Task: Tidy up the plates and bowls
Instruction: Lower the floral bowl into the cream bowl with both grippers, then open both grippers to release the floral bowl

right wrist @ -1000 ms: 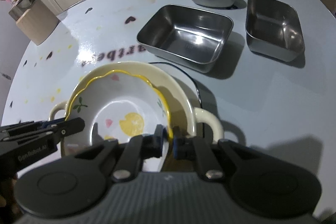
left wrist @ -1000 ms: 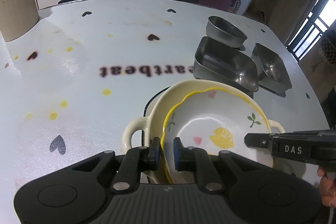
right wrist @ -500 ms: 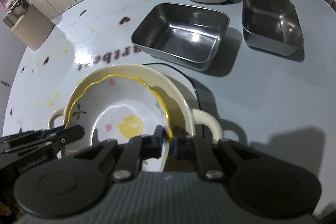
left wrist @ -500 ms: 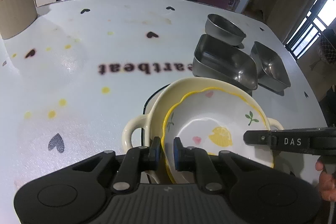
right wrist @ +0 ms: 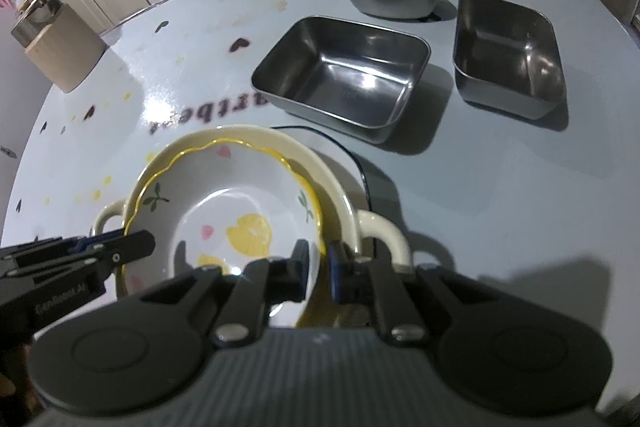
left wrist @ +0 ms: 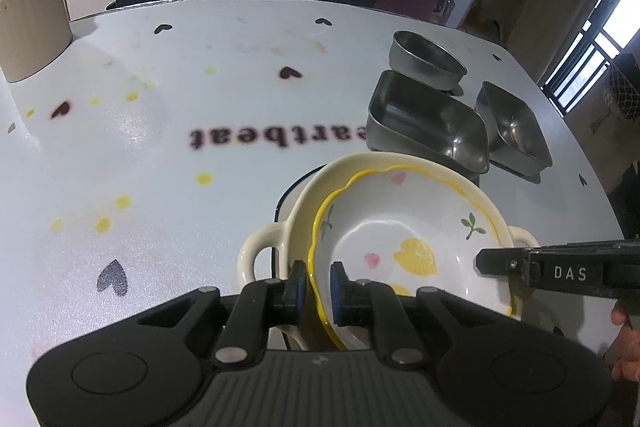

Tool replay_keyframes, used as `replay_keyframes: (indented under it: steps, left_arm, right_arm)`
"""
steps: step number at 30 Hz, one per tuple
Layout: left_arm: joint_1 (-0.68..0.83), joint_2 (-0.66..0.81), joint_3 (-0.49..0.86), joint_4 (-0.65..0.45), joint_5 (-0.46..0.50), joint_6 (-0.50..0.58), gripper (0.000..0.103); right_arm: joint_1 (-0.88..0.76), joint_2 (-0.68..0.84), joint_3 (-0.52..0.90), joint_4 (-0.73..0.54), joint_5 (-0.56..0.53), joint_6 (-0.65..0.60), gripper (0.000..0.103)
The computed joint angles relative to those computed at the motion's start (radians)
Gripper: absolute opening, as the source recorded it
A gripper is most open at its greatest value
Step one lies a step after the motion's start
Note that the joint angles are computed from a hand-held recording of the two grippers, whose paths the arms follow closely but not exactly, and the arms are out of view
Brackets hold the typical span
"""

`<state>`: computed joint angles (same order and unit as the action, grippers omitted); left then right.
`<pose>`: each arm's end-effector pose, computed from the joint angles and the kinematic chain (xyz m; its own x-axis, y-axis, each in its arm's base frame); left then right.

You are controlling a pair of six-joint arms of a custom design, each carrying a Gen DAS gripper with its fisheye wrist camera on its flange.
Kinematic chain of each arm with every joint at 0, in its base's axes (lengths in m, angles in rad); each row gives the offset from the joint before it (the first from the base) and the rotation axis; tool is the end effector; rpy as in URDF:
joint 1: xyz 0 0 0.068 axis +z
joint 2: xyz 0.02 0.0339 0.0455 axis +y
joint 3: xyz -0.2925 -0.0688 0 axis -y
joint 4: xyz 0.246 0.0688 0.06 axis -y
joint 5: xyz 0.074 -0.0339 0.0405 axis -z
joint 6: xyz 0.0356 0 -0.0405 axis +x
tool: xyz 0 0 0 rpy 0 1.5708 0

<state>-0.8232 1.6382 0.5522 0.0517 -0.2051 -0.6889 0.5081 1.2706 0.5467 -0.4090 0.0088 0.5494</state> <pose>0.1842 -0.1880 0.1221 -0.8625 0.0149 -0.5058 0.1281 0.9734 -0.1898 0.1784 0.0990 0.1757 -0.9271 0.0814 -0.3658 0.0010 0.9767 0.2146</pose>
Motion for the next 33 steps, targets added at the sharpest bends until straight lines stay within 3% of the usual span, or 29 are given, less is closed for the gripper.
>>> replay_keyframes:
  steps: [17, 18, 20, 22, 23, 27, 29, 33]
  left_arm:
    - [-0.034, -0.056, -0.002, -0.056, -0.029, -0.008, 0.017]
    - [-0.037, -0.063, -0.004, -0.056, -0.031, -0.006, 0.02]
    - [-0.05, -0.082, -0.003, -0.064, -0.043, -0.004, 0.046]
    - [-0.063, -0.113, -0.013, -0.05, -0.062, 0.01, 0.064]
    - [-0.066, -0.125, -0.014, -0.046, -0.068, 0.016, 0.072]
    - [-0.063, -0.147, 0.001, -0.045, -0.083, 0.046, 0.085]
    - [-0.051, -0.142, 0.01, -0.024, -0.086, 0.07, 0.099]
    - [-0.014, -0.107, 0.054, 0.011, -0.091, 0.155, 0.103]
  right_arm:
    - [0.064, -0.093, -0.017, -0.042, 0.053, 0.036, 0.016]
    - [0.069, -0.105, -0.019, -0.046, 0.057, 0.041, 0.018]
    - [0.087, -0.134, -0.023, -0.057, 0.074, 0.052, 0.024]
    - [0.109, -0.167, -0.019, -0.071, 0.099, 0.063, 0.045]
    - [0.117, -0.192, -0.02, -0.078, 0.111, 0.065, 0.048]
    - [0.107, -0.288, -0.025, -0.092, 0.143, 0.079, 0.055]
    - [0.078, -0.333, -0.033, -0.087, 0.16, 0.087, 0.065]
    - [-0.013, -0.394, -0.055, -0.052, 0.159, 0.071, 0.089]
